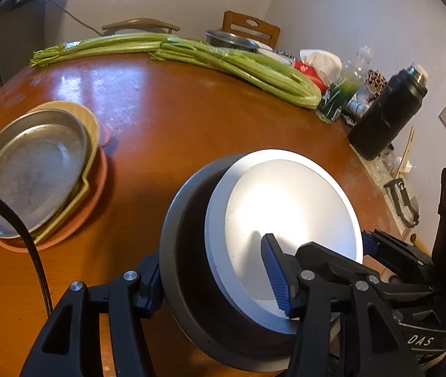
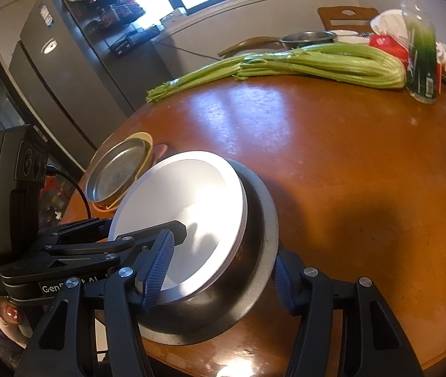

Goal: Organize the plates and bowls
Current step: 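Lift the steel bowl with the left tool and carry it over the plate stack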

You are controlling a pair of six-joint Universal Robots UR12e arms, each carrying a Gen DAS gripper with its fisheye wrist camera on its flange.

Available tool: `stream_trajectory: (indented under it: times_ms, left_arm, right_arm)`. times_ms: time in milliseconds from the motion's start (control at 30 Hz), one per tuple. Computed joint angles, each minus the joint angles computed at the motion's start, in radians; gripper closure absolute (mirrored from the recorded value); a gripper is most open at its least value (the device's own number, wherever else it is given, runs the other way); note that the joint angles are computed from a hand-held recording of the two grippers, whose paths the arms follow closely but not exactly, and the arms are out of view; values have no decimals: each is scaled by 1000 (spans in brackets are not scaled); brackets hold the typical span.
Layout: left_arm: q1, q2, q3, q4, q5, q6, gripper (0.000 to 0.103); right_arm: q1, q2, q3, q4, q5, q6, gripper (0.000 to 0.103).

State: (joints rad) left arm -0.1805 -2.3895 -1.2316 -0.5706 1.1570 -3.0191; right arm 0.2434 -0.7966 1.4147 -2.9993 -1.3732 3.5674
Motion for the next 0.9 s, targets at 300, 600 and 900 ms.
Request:
stream_trajectory:
  times_ms: [300, 600, 900]
  left_arm:
    - [39, 24, -13, 63, 3, -46, 48]
    - [88, 26, 2, 84, 30, -89, 48]
    - [122, -4, 56, 56, 46, -115, 48]
  right_arm:
    - [24, 34, -106, 31, 14, -52, 41]
    - [52, 118, -298, 107, 54, -110, 41]
    - [63, 226, -504, 219, 115, -124, 42]
